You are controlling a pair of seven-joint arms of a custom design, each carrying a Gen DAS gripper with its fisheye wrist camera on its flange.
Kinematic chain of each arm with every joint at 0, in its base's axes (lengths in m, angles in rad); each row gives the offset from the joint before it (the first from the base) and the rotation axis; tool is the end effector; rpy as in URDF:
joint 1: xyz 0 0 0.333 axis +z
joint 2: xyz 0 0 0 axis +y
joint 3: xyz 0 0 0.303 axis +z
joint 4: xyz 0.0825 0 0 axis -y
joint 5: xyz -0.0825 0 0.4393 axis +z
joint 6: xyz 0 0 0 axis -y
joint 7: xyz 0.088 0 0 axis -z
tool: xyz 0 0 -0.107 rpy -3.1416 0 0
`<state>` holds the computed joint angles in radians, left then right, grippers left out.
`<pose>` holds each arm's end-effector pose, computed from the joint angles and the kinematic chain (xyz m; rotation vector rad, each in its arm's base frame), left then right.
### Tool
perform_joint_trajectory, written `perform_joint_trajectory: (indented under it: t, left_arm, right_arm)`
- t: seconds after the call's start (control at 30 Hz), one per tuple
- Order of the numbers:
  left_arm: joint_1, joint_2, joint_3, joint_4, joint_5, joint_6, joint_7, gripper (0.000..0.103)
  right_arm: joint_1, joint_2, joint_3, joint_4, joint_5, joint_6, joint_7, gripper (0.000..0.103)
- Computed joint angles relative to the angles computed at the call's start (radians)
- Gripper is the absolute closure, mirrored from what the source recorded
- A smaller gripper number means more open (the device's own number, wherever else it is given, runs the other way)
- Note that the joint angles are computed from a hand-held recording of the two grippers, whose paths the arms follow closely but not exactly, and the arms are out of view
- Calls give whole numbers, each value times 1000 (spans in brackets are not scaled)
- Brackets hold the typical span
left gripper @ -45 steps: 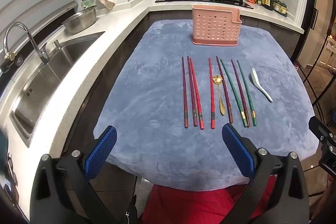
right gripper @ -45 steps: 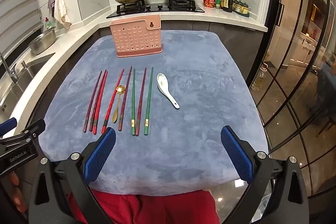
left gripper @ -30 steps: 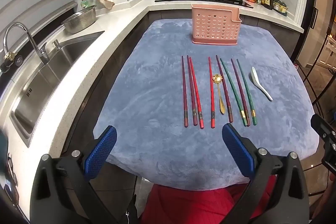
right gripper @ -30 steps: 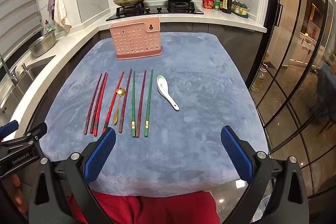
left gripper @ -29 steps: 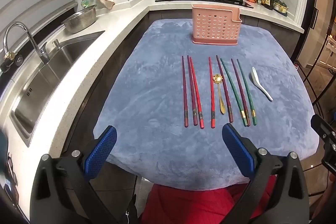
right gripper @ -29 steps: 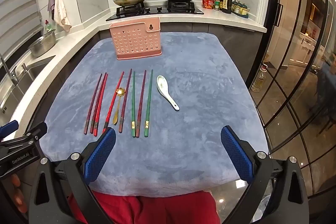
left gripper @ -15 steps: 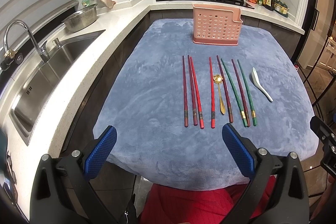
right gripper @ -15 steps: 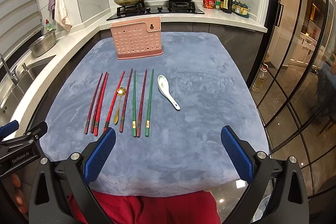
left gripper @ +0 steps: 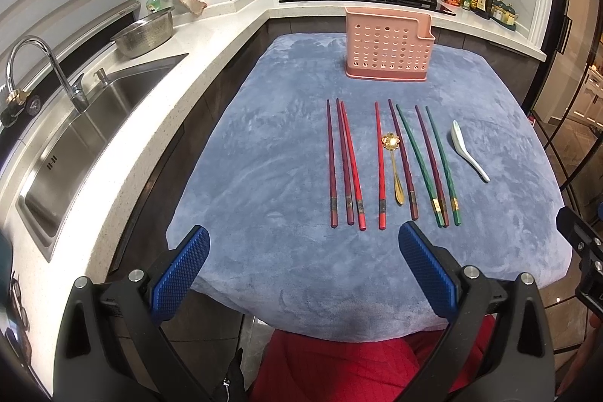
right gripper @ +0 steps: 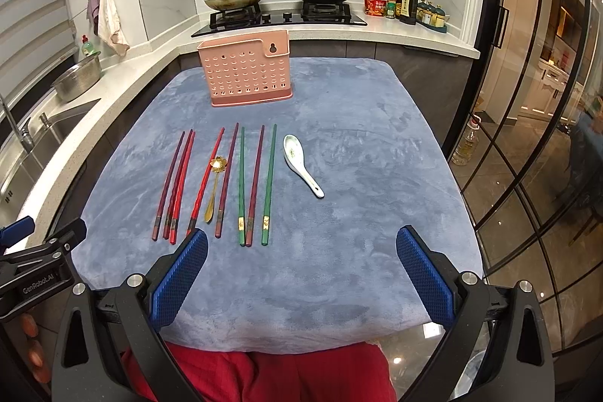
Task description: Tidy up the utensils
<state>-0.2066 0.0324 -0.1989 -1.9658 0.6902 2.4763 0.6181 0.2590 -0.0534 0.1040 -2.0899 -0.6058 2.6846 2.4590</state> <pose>0.5998 -0.2587 0.4714 -1.8606 1.6840 -0.5204 0.5804 0.2406 0.4789 -1.7172 1.8295 -0.6970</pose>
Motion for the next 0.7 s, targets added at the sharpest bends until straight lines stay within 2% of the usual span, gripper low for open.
perform_joint_trajectory:
  t: [0.7]
  left_arm:
    - [7,-17,0,-24,4,37,-15,7]
  right_arm:
    - [1,0,0,0,-2,0,3,7]
